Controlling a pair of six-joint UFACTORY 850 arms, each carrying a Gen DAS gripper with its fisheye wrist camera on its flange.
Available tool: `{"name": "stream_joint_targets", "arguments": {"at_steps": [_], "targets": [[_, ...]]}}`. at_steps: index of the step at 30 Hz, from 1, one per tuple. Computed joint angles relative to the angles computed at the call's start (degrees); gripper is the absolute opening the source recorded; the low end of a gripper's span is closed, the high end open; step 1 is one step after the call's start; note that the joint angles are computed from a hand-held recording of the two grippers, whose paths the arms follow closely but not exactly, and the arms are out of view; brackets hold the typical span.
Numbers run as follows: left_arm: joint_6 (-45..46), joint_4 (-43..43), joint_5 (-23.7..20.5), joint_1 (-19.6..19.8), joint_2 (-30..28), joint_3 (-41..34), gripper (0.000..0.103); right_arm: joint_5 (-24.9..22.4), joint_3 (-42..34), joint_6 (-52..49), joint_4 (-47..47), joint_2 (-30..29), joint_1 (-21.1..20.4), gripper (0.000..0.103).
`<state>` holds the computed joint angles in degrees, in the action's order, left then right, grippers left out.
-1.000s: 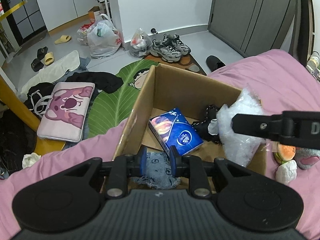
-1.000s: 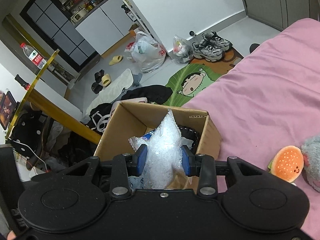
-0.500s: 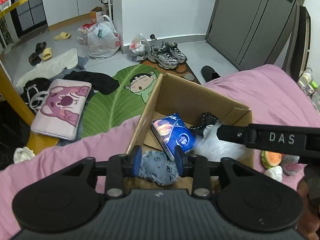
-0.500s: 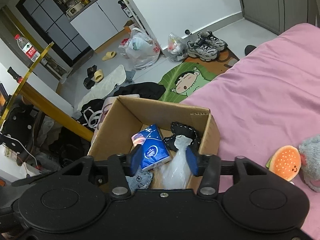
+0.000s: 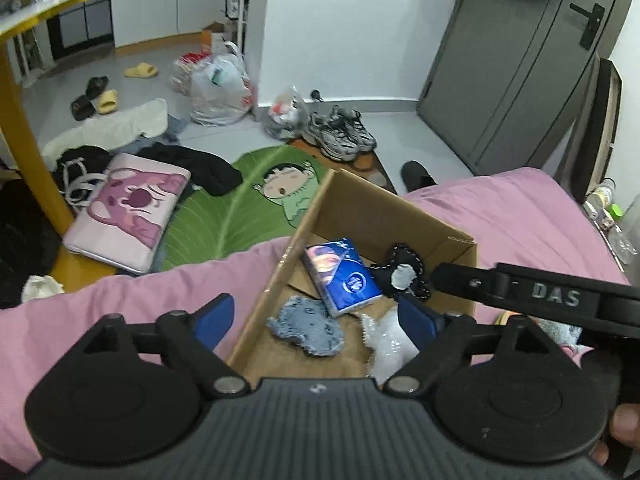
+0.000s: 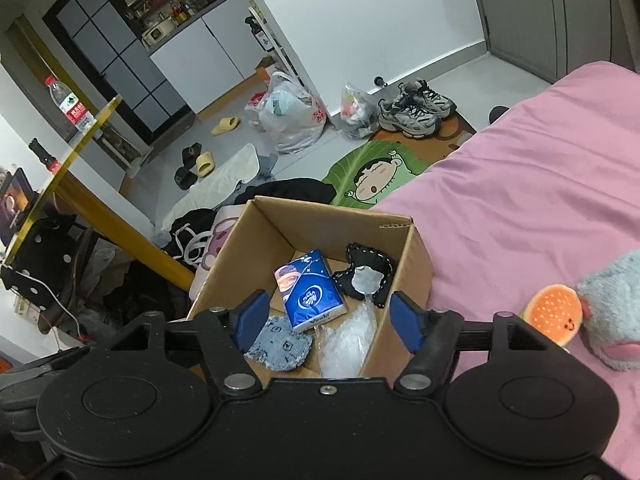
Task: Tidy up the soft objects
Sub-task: 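Open both grippers to drop the fabric and plastic bag into the box, then move both grippers back over the grey fuzzy plush on the bed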
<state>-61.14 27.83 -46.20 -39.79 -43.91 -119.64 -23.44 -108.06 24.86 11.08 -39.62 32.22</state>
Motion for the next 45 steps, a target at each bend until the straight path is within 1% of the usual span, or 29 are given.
{"name": "stream_joint_targets", "arguments": {"at_steps": [4, 6, 8, 9, 10, 13, 18, 19, 22, 24, 25, 27, 29, 37, 45], "targets": [[-0.3, 0.5, -1.2, -0.4, 1.3, 0.9, 0.090, 1.2, 2.5, 1.6, -0.7, 1.9, 0.1, 0.082], [-0.2, 0.1, -1.5, -0.6, 1.7, 1.0, 0.092, 1.0, 3.2, 2.1, -0.6, 2.5, 0.1, 0.086], [0.7, -0.8, -2.9, -0.7, 1.7, 0.1, 0.095, 0.8, 3.7, 3.7, -2.0, 3.2, 0.1, 0.095], [0.8, -0.9, -3.5, -0.9, 1.7, -0.3, 0.096, 1.1, 4.3, 4.7, -3.3, 3.8, 0.1, 0.098], [0.8, -1.0, -3.7, -1.0, 2.0, -0.3, 0.096, 1.6, 4.9, 5.3, -4.4, 4.3, 0.2, 0.103], [0.4, -0.5, -5.0, -1.5, 2.3, -0.9, 0.097, 2.5, 7.2, 8.3, -6.8, 6.2, 0.2, 0.103], [0.6, -0.5, -6.6, -2.3, 2.5, -2.1, 0.097, 2.0, 10.9, 12.6, -11.2, 9.2, 0.1, 0.103], [-0.5, 0.4, -7.5, -2.5, 2.4, -2.6, 0.097, 1.9, 11.9, 14.2, -12.5, 10.0, 0.0, 0.103], [-1.5, 0.7, -8.2, -2.8, 2.7, -2.9, 0.097, 2.7, 14.8, 15.1, -11.4, 12.2, -0.6, 0.103], [-1.6, 3.9, -10.6, -3.6, 2.1, -4.3, 0.097, 2.9, 16.3, 17.7, -13.6, 13.6, -0.9, 0.103], [-1.4, 5.0, -10.9, -4.0, 1.9, -4.6, 0.097, 3.1, 17.1, 18.6, -14.4, 14.3, -1.0, 0.103], [-1.1, 4.0, -9.7, -4.0, 2.5, -3.9, 0.097, 3.8, 18.6, 20.4, -15.5, 15.8, -1.5, 0.103], [-1.5, 3.0, -7.2, -3.9, 3.8, -2.0, 0.097, 4.2, 20.0, 22.5, -17.0, 17.0, -1.8, 0.103], [-2.7, 4.6, -5.5, -5.3, 4.0, -2.4, 0.097, 3.8, 24.3, 31.8, -25.1, 20.5, -2.4, 0.103], [-2.0, 3.9, -5.2, -6.7, 1.7, -6.6, 0.097, 4.5, 28.3, 35.5, -27.8, 23.9, -3.8, 0.103]]}}
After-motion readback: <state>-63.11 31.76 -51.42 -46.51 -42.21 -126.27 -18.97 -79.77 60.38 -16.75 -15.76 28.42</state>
